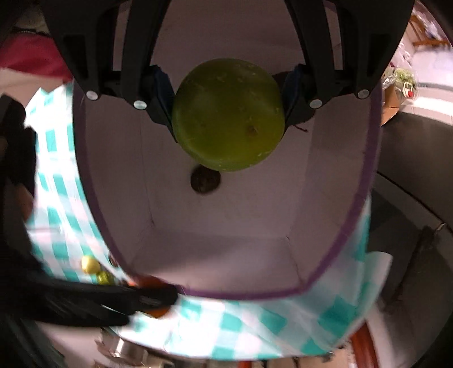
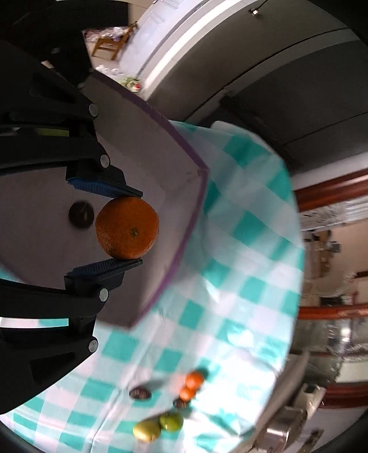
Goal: Organize fruits
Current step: 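Carry the pomelo and orange over the box with both tools, then open the left tool to drop the pomelo while the right tool drops the orange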
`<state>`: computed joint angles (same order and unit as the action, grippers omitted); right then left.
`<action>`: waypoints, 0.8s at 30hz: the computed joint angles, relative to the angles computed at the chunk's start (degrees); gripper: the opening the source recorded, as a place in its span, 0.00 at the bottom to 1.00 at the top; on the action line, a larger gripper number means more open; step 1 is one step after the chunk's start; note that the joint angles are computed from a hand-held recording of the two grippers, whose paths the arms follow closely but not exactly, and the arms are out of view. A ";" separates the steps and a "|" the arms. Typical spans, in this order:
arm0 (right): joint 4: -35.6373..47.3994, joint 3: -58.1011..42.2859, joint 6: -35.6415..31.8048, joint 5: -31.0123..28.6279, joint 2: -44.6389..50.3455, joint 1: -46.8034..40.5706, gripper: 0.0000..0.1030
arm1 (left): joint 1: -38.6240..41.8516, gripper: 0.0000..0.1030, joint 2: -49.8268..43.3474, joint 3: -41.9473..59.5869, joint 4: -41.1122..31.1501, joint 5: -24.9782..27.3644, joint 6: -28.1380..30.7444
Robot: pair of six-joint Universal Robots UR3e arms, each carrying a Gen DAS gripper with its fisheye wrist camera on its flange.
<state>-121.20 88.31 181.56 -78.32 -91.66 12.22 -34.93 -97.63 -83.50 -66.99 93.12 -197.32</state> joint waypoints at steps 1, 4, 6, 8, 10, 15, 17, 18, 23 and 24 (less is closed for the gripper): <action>1.38 -4.32 0.63 -1.78 4.73 2.71 0.40 | 0.62 0.61 -0.34 -0.19 -0.48 -1.14 1.27; 5.47 -12.05 0.12 -3.67 12.41 6.17 0.40 | 1.54 0.61 -2.43 0.97 -2.59 -3.84 3.05; 8.09 -16.90 -2.19 -3.11 17.39 7.55 0.40 | 1.79 0.61 -3.76 1.94 -3.68 -5.01 3.49; 10.09 -20.32 -4.00 -2.14 21.05 7.87 0.40 | 1.66 0.61 -5.44 3.55 -5.48 -5.38 4.22; 12.61 -24.77 -6.49 -1.00 25.41 8.45 0.40 | 1.36 0.61 -6.70 4.60 -6.79 -4.99 4.55; 19.50 -36.91 -11.84 0.10 36.35 10.24 0.40 | 2.05 0.61 -10.28 8.67 -11.00 -3.37 6.14; 20.65 -39.27 -13.42 0.04 38.58 10.72 0.40 | 2.22 0.61 -12.22 10.98 -12.16 -3.67 6.06; 20.20 -39.43 -14.91 -0.13 39.25 11.07 0.40 | 2.44 0.61 -12.86 11.61 -12.73 -4.19 6.22; 18.35 -37.16 -17.26 0.58 39.94 11.25 0.41 | 4.21 0.62 -14.33 13.11 -15.63 -6.16 6.31; 18.19 -36.73 -17.19 0.77 39.92 11.18 0.41 | 4.35 0.62 -14.41 13.49 -16.01 -6.11 6.23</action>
<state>-103.01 51.58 164.37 -77.56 -51.73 23.40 -30.58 -112.04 -70.01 -83.00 87.01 -191.09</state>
